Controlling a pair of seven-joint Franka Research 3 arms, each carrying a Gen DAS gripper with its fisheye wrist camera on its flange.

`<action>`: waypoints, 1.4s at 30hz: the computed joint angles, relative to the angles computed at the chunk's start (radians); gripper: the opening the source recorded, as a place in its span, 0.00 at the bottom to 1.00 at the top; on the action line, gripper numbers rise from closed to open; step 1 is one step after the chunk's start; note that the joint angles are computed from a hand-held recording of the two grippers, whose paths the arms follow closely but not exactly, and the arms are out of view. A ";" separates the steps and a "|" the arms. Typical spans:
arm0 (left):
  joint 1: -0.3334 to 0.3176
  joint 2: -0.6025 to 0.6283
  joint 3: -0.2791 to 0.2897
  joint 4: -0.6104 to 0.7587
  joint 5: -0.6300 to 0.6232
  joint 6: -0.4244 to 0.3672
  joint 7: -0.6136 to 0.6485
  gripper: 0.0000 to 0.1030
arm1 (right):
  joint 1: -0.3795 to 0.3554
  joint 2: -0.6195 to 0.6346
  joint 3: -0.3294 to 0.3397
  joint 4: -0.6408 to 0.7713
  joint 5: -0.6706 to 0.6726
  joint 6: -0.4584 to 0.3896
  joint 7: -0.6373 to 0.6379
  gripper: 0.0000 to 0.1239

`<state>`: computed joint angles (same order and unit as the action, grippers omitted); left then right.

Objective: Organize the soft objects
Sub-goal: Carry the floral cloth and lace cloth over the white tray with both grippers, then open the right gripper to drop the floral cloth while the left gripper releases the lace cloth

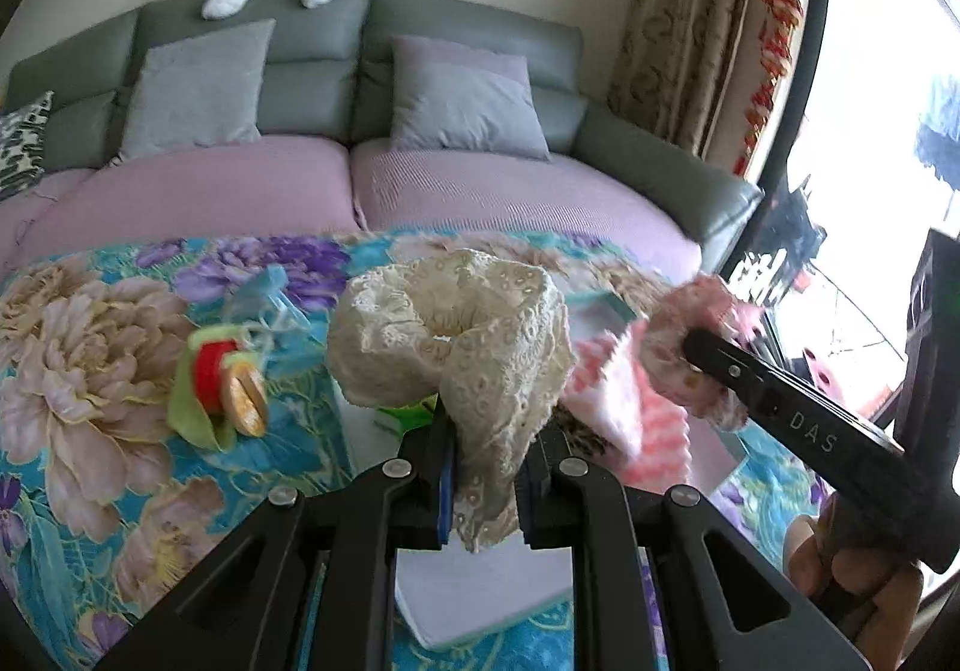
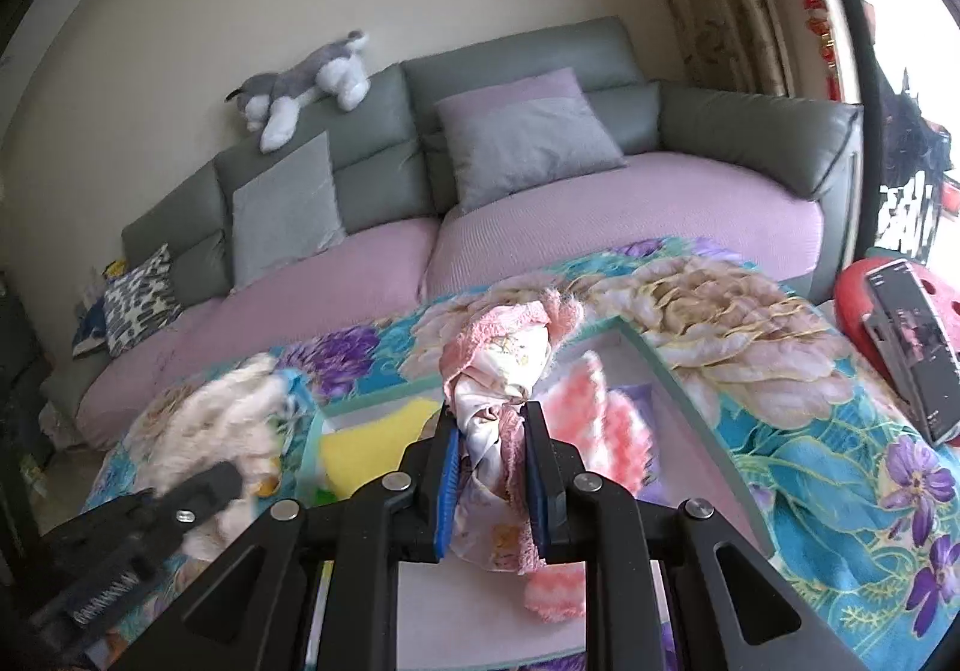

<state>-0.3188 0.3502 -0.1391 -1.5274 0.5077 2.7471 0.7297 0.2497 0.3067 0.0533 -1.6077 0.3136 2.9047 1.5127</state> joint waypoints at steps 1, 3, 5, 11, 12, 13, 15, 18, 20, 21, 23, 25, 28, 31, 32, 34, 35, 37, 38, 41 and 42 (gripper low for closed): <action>0.013 0.001 -0.018 -0.003 -0.030 -0.004 0.025 0.16 | -0.004 0.001 0.007 0.003 0.006 -0.012 -0.011 0.17; 0.024 0.006 -0.039 0.001 -0.079 -0.026 0.064 0.16 | -0.013 -0.005 0.019 0.002 0.017 -0.049 -0.040 0.17; 0.023 0.010 -0.045 0.004 -0.102 -0.051 0.086 0.16 | -0.014 -0.010 0.023 -0.002 0.027 -0.075 -0.056 0.17; 0.049 0.011 -0.086 -0.012 -0.229 -0.104 0.171 0.16 | -0.009 -0.020 0.022 -0.016 0.046 -0.128 -0.079 0.17; 0.048 0.013 -0.086 -0.011 -0.239 -0.112 0.177 0.16 | -0.008 -0.021 0.021 -0.017 0.046 -0.135 -0.080 0.17; 0.046 0.014 -0.085 -0.008 -0.246 -0.126 0.183 0.16 | -0.006 -0.023 0.020 -0.020 0.044 -0.142 -0.080 0.17; 0.041 0.014 -0.081 -0.007 -0.253 -0.146 0.188 0.16 | -0.003 -0.024 0.017 -0.024 0.038 -0.159 -0.080 0.17; 0.039 0.015 -0.081 -0.005 -0.269 -0.176 0.198 0.16 | 0.003 -0.022 0.011 -0.027 0.023 -0.187 -0.070 0.17; 0.043 0.018 -0.085 -0.001 -0.286 -0.196 0.210 0.16 | 0.006 -0.013 0.007 -0.020 0.013 -0.212 -0.059 0.17; 0.044 0.022 -0.087 0.004 -0.294 -0.210 0.217 0.16 | 0.007 -0.009 0.006 -0.017 0.008 -0.219 -0.055 0.17; 0.043 0.031 -0.089 0.016 -0.305 -0.230 0.230 0.16 | 0.009 0.002 0.004 -0.007 -0.001 -0.242 -0.047 0.17; 0.042 0.040 -0.090 0.026 -0.313 -0.242 0.240 0.16 | 0.007 0.014 0.005 0.004 -0.003 -0.259 -0.047 0.17; 0.041 0.050 -0.090 0.034 -0.324 -0.251 0.251 0.16 | 0.007 0.028 0.005 0.017 -0.006 -0.282 -0.043 0.17; 0.040 0.059 -0.088 0.041 -0.331 -0.255 0.253 0.16 | 0.008 0.038 0.002 0.027 -0.014 -0.301 -0.034 0.17; 0.041 0.064 -0.089 0.044 -0.334 -0.257 0.256 0.16 | 0.007 0.041 0.003 0.029 -0.012 -0.306 -0.034 0.17; 0.040 0.073 -0.088 0.051 -0.338 -0.263 0.258 0.16 | 0.004 0.046 0.005 0.034 -0.009 -0.311 -0.035 0.17; 0.039 0.079 -0.088 0.057 -0.338 -0.269 0.259 0.16 | 0.004 0.049 0.005 0.037 -0.008 -0.316 -0.036 0.17; 0.038 0.092 -0.088 0.071 -0.342 -0.285 0.263 0.16 | 0.006 0.056 0.004 0.045 -0.013 -0.328 -0.032 0.17; 0.037 0.098 -0.089 0.077 -0.343 -0.290 0.266 0.16 | 0.006 0.060 0.003 0.050 -0.016 -0.335 -0.031 0.17; 0.035 0.107 -0.087 0.087 -0.344 -0.300 0.269 0.17 | 0.006 0.068 0.003 0.057 -0.017 -0.345 -0.030 0.17; 0.034 0.109 -0.087 0.089 -0.344 -0.301 0.269 0.17 | 0.005 0.069 0.004 0.059 -0.015 -0.348 -0.031 0.18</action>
